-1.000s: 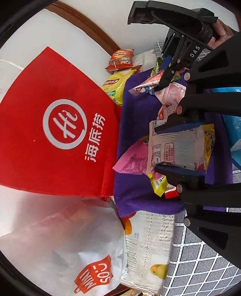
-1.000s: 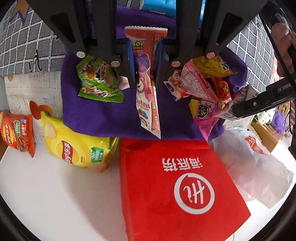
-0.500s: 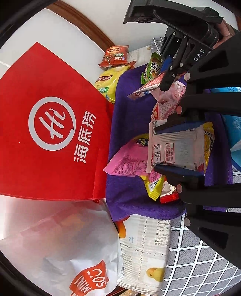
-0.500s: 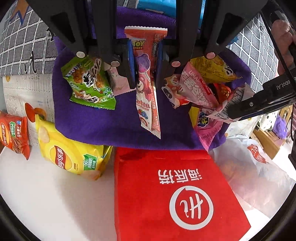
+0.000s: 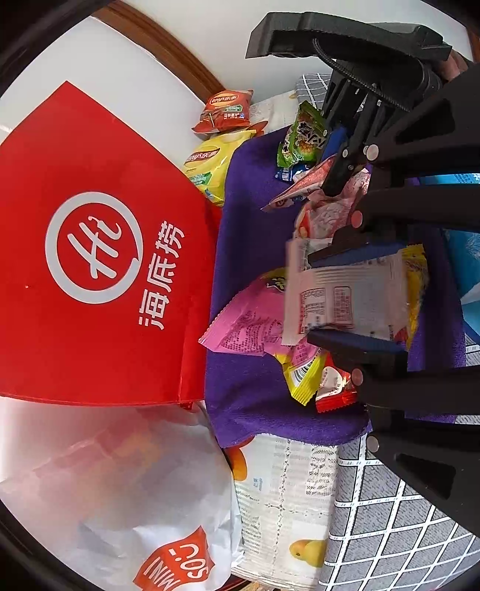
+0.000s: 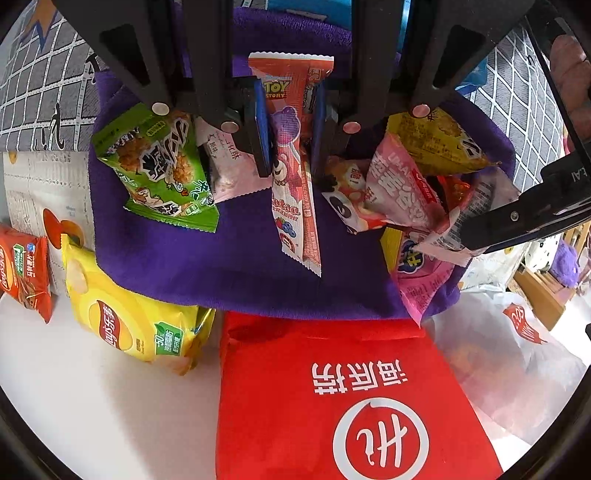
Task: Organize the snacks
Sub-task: 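Open both grippers to drop candy stick and white packet onto the towel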
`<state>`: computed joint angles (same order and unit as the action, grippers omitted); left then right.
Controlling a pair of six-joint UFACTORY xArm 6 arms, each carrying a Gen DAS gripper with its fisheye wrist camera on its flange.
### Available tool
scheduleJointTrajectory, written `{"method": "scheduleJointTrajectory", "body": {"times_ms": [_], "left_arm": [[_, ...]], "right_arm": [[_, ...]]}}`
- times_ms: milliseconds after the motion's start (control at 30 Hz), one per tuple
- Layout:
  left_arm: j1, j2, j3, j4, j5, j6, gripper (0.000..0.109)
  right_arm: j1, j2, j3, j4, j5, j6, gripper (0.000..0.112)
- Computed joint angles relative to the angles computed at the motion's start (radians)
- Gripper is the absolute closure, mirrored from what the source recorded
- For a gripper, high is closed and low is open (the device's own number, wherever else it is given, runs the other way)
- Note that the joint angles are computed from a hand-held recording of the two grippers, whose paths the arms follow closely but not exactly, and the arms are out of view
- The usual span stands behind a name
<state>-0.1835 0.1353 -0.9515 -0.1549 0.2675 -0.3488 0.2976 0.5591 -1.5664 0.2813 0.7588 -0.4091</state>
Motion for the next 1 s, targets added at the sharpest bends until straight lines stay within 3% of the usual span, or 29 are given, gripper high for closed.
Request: {"method": "scheduleJointTrajectory", "body": {"times_ms": [867, 933, 1000], "left_arm": [[-0.015, 0.032, -0.025, -0.071, 0.017, 0.081, 0.075], [-0.015, 0.031, -0.027, -0.086, 0.022, 0.095, 0.073], [-0.013, 0.027, -0.026, -0.067, 0.027, 0.084, 0.063]], "right_arm": [[-0.001, -0.031, 0.038, 0.005, -0.039, 0.009, 0.09], [-0.002, -0.046, 0.05, 0.016, -0.047, -0.007, 0.085], [-0.002, -0.063, 0.066, 0.03, -0.065, -0.02, 0.077]]}}
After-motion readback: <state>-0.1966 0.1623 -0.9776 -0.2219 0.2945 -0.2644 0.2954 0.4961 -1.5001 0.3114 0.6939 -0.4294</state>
